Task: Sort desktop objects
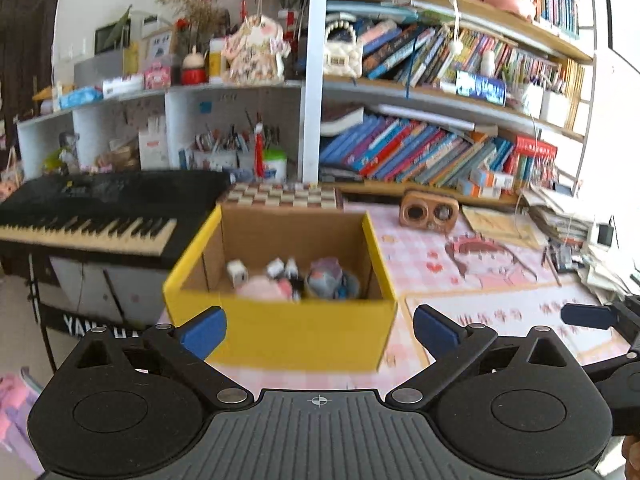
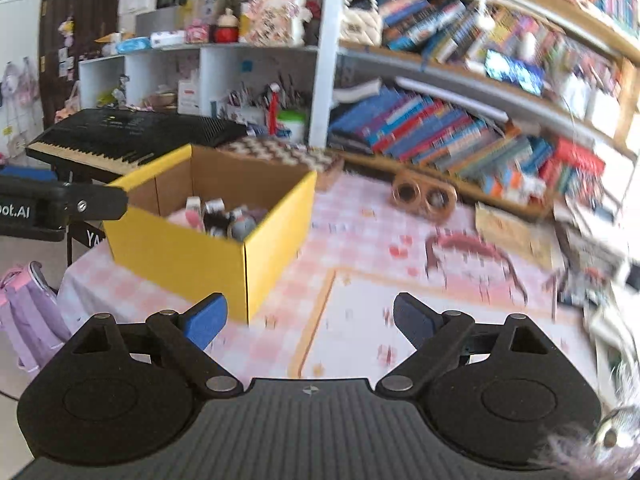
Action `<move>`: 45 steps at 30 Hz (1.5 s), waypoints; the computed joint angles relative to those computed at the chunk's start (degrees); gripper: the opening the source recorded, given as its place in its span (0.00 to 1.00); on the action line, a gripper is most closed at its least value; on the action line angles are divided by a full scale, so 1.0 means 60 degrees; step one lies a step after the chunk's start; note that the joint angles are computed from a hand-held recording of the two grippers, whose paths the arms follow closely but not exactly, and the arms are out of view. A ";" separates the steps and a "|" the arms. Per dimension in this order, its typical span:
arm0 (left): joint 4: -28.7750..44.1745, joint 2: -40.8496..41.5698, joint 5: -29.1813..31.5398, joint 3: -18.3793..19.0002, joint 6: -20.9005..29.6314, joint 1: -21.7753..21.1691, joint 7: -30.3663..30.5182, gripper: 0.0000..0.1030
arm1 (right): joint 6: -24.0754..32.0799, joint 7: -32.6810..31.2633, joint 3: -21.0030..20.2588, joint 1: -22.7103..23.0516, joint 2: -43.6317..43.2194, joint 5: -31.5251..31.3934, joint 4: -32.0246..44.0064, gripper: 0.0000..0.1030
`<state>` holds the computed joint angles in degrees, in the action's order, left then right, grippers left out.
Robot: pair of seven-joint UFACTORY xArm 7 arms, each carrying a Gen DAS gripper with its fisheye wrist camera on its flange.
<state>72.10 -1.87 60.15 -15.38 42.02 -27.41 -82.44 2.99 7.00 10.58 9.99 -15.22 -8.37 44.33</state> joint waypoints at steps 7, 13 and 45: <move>-0.0562 -0.0226 -0.0354 -0.0277 0.0394 -0.0163 -0.0346 0.98 | -0.0222 0.2242 0.1467 -0.1760 -0.1503 -0.0618 -0.1459 0.88; -0.0680 -0.0272 -0.0083 -0.0430 0.0819 -0.0328 -0.0740 0.98 | -0.0072 0.2751 0.1248 -0.1640 -0.2232 -0.0502 -0.2157 0.88; -0.1212 -0.0521 -0.0887 -0.0792 0.1058 -0.0677 -0.0709 0.98 | 0.0505 0.2942 0.0681 -0.0877 -0.3221 0.0013 -0.3037 0.99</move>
